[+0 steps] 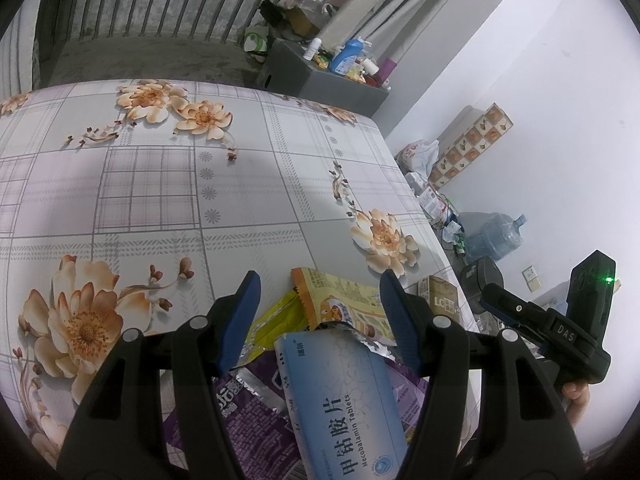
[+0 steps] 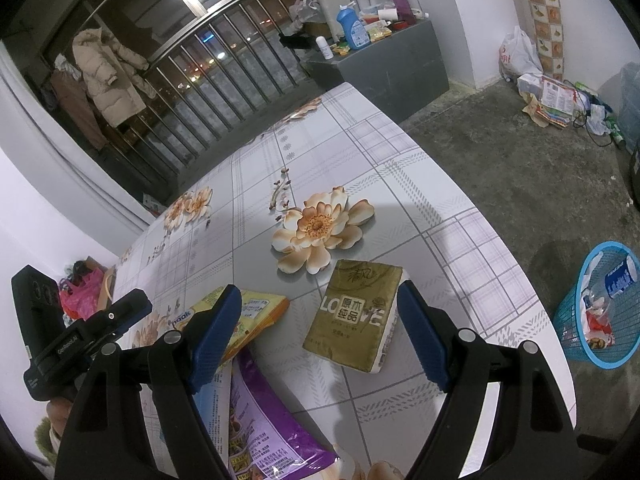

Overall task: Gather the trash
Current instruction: 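Grasp the yellow snack box with the right tool and lift it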

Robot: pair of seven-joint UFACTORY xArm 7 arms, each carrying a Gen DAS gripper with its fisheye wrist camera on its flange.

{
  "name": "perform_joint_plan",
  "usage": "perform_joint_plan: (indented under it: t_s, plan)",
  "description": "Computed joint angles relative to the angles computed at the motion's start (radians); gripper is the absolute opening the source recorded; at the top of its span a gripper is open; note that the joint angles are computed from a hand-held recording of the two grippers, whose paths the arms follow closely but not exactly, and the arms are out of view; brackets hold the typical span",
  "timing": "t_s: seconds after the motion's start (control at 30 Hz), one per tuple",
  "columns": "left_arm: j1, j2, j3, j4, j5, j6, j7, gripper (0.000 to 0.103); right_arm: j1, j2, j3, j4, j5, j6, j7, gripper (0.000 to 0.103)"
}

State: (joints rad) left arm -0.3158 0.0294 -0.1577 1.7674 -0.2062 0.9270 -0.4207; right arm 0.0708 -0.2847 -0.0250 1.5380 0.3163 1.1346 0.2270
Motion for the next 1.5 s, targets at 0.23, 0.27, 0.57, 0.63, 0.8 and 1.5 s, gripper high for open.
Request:
perform_joint_plan:
  t_s: [0.23, 0.27, 0.57, 0.63, 0.8, 1.5]
  plan:
    - [0.006, -0.018, 0.007, 0.007, 0.033, -0.007, -0.012, 0.058, 0.010, 0.001, -0.022, 0.030, 0.056, 0.017, -0.030, 0.078]
    - [0.011, -0.030, 0.010, -0.005, 0.032, -0.010, -0.013, 0.058, 0.012, 0.002, -0.025, 0.032, 0.068, 0.021, -0.037, 0.078]
    - [0.039, -0.118, 0.031, -0.141, -0.061, -0.054, 0.020, 0.056, 0.058, 0.053, -0.001, 0.093, 0.189, 0.088, -0.073, 0.072]
    - [0.039, -0.128, 0.033, -0.162, -0.085, -0.064, 0.037, 0.053, 0.065, 0.060, 0.002, 0.092, 0.219, 0.097, -0.070, 0.071]
    - [0.034, -0.120, 0.030, -0.175, -0.121, -0.083, 0.078, 0.044, 0.068, 0.062, 0.008, 0.060, 0.277, 0.107, -0.011, 0.067]
    - [0.010, 0.105, -0.002, 0.044, -0.079, 0.059, 0.134, 0.024, 0.083, 0.123, 0.039, -0.068, 0.411, -0.036, 0.223, 0.034]
